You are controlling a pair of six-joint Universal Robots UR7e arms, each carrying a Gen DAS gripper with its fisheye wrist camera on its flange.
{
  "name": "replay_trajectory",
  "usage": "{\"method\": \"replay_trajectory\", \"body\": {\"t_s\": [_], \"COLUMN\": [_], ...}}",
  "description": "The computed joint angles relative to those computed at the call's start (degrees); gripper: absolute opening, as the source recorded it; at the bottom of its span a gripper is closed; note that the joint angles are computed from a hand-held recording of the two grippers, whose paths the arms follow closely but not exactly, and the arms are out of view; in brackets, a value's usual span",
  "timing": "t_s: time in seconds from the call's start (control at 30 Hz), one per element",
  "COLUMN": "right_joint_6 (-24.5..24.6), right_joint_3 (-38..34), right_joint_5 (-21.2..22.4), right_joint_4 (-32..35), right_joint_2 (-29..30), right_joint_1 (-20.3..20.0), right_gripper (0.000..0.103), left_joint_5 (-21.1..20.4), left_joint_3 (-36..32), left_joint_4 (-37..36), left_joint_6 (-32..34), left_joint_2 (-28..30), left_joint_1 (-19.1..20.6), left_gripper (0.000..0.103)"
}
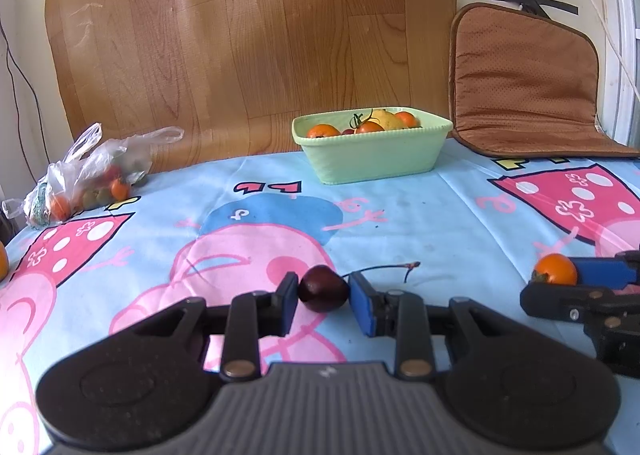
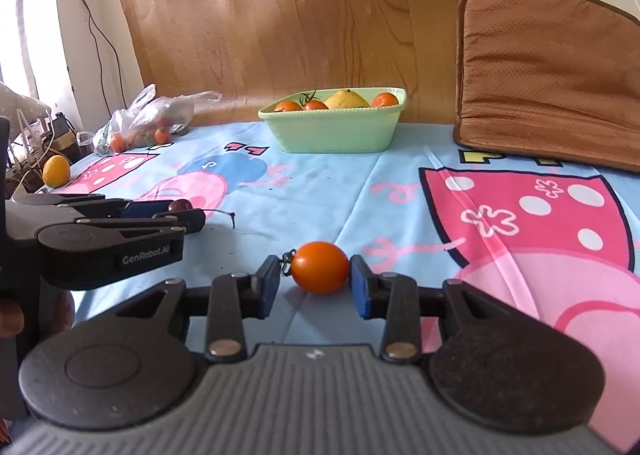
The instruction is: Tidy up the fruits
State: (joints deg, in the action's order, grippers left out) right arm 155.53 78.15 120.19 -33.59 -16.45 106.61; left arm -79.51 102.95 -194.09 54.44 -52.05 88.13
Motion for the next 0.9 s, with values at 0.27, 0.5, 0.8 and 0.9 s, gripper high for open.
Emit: {"method": "replay_trajectory", "body": {"t_s": [0.27,0.5,0.8,0.9], "right_joint_6": [0.3,1.1,1.6,2.2], "right_joint_3": [-0.2,1.2,4.7,6.6], "right_joint_5": [0.8,-0.6,-4.4,-6.2], "right_joint_4": [0.1,-1.5,-5.5,-8.3], "right_joint_2": [0.1,-0.5,-1.9,-2.5], "right_joint_1": [0.1,-0.1,-0.9,-1.2], "right_gripper": [0.047,0.054,0.062,0.064], "left_joint_5": [0.1,-0.4,-8.9,-9.1], "left_joint_3": [-0.3,-0.3,-0.7,-0.6], "left_joint_4": [0.5,-0.1,0.4,0.2], "left_joint_6": [0.3,-0.3,-5.5,-6.0], "left_joint_2": [0.1,0.1,-1.4,-1.4], "left_joint_1": [0.0,0.1,2.7,2.7], "left_gripper": [0.029,0.031,0.052,0.053]}}
